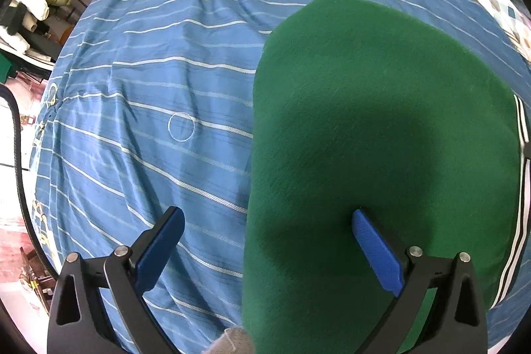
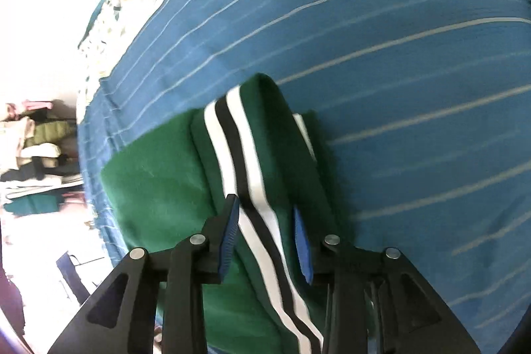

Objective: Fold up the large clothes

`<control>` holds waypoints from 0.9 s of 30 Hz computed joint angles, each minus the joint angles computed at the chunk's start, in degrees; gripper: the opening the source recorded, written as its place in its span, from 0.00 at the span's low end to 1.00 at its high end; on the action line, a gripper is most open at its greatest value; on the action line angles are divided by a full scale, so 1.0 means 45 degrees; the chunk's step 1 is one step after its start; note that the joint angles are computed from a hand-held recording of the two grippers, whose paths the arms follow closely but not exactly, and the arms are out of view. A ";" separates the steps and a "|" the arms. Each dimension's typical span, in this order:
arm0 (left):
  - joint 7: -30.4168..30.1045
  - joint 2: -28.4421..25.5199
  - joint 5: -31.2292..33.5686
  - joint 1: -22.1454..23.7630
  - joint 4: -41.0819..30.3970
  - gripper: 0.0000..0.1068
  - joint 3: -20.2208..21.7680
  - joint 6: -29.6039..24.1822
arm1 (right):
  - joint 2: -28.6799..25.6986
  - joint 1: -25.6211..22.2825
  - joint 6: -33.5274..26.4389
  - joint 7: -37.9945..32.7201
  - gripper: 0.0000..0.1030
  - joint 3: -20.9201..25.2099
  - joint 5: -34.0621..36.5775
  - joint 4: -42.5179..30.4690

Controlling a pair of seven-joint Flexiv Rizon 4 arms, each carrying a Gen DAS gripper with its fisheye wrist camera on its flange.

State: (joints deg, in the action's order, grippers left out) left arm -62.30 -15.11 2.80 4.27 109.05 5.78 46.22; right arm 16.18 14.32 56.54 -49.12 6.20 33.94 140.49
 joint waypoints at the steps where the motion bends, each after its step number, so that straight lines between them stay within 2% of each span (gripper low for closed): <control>1: -0.0006 -0.0012 -0.0055 0.0005 -0.0043 0.96 -0.0022 -0.0049 | -0.0280 0.0108 0.0124 -0.0412 0.32 -0.0186 0.0213 -0.0105; 2: -0.0016 -0.0021 -0.0127 0.0016 -0.0099 0.96 -0.0041 -0.0125 | -0.0542 0.0227 0.0427 -0.0886 0.15 -0.0267 0.0526 -0.0181; 3: -0.0002 -0.0035 -0.0206 0.0041 -0.0133 0.96 -0.0053 -0.0162 | -0.0523 0.0128 0.0457 -0.0936 0.03 -0.0218 0.0461 -0.0130; 5: 0.0099 0.0039 -0.0606 0.0181 -0.0230 0.96 -0.0090 -0.0245 | -0.0273 -0.0240 0.0552 0.0091 0.02 0.0223 -0.0293 0.0048; 7: 0.0236 0.0087 -0.1164 0.0399 -0.0356 0.96 -0.0117 -0.0287 | 0.0006 -0.0757 0.0649 0.1934 0.02 0.0832 -0.1915 0.0320; 8: 0.0259 0.0096 -0.1487 0.0552 -0.0440 0.96 -0.0097 -0.0231 | 0.0197 -0.0670 0.0600 0.2221 0.02 0.0833 -0.1946 0.0460; 11: 0.0530 -0.0180 -0.2501 0.1062 -0.0888 0.96 -0.0127 -0.0575 | 0.0111 -0.0103 0.0254 0.1364 0.03 0.0083 -0.1059 0.0464; 13: 0.0990 -0.0500 -0.3393 0.1468 -0.1191 0.96 -0.0270 -0.1285 | 0.0188 0.0204 -0.0199 -0.0208 0.11 -0.0626 0.0006 0.0221; 14: 0.1441 -0.0682 -0.3997 0.1727 -0.1290 0.96 -0.0397 -0.1700 | 0.0347 0.0126 -0.0390 -0.0548 0.26 -0.0737 0.0229 0.0213; 15: 0.1739 -0.0783 -0.4397 0.1853 -0.1261 0.96 -0.0466 -0.1864 | 0.0628 0.0005 -0.0564 -0.0888 0.49 -0.0825 0.0424 0.0316; 16: 0.2053 -0.0905 -0.4731 0.1967 -0.1284 0.96 -0.0538 -0.2180 | 0.0790 -0.0097 -0.0579 -0.0973 0.62 -0.0761 0.0508 0.0431; 17: 0.2361 -0.1028 -0.5106 0.2076 -0.1335 0.96 -0.0639 -0.2641 | 0.1238 -0.0205 -0.0448 -0.1324 0.80 -0.0805 0.0831 0.0770; 19: 0.2863 -0.1327 -0.5828 0.2224 -0.1336 0.96 -0.0819 -0.3573 | 0.1656 0.0137 -0.0594 -0.2668 0.81 -0.1452 0.2104 0.1094; 22: 0.3216 -0.1634 -0.6344 0.2135 -0.1246 0.96 -0.0936 -0.4350 | 0.1321 0.0732 -0.1714 -0.5762 0.81 -0.3123 0.4875 0.1149; 24: 0.3518 -0.1774 -0.6598 0.2042 -0.1135 0.96 -0.1019 -0.4537 | 0.0587 0.0952 -0.2641 -0.7907 0.81 -0.4093 0.6502 0.0935; 27: 0.3700 -0.1764 -0.6941 0.1866 -0.0862 0.96 -0.1044 -0.4384 | -0.0891 0.0965 -0.3973 -1.0655 0.81 -0.4892 0.8203 0.0379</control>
